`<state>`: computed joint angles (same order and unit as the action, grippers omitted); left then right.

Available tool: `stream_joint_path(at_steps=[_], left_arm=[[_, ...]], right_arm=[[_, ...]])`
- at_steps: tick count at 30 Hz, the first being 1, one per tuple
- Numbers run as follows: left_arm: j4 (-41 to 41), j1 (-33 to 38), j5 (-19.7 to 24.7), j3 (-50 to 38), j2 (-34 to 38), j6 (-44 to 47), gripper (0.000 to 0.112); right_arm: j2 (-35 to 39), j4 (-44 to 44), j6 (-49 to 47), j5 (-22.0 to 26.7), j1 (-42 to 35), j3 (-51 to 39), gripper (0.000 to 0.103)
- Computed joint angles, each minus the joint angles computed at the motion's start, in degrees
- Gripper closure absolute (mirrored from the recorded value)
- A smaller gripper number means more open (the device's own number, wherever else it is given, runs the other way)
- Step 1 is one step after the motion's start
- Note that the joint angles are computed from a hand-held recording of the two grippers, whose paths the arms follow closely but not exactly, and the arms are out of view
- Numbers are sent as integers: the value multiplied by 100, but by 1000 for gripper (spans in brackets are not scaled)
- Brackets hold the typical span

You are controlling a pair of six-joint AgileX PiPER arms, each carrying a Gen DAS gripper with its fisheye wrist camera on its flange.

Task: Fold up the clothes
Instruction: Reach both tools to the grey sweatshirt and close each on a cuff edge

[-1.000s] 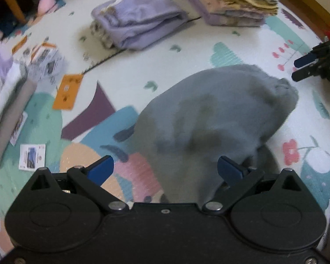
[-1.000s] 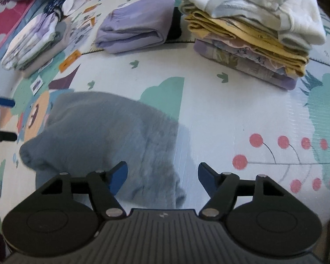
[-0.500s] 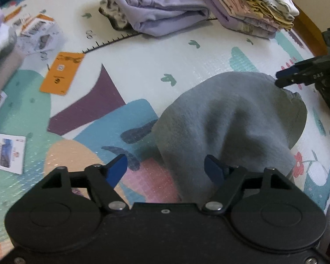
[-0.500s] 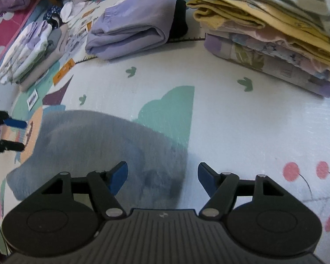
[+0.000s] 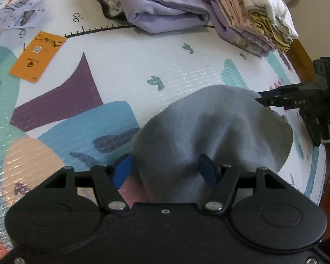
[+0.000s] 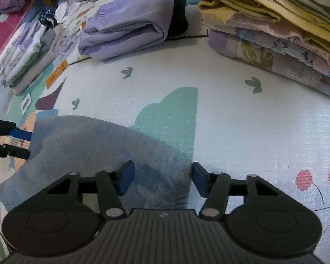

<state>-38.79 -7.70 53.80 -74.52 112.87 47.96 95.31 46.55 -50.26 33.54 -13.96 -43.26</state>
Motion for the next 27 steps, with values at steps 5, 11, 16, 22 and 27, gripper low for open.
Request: stream_joint_path(at_steps=[5,11,16,22,27], left_arm=[[76,-112,-145,-5,39,-98,50],[162,-163,-277,27,33,-159,58],[206,-224,-384,74,-10,-210,63],[222,-284,-514,167,-173,-149,85],[36,-360,-580,306,-575,323,99]], right_arm=[[-76,-172,248,-156,114,71,52],[-98,-346,452,-250,198,81,60],[-139,-457,584,-267,237,82,66],[-293,-476,539,-300,267,131,78],[-546,-140,177,-162,100,155,93]])
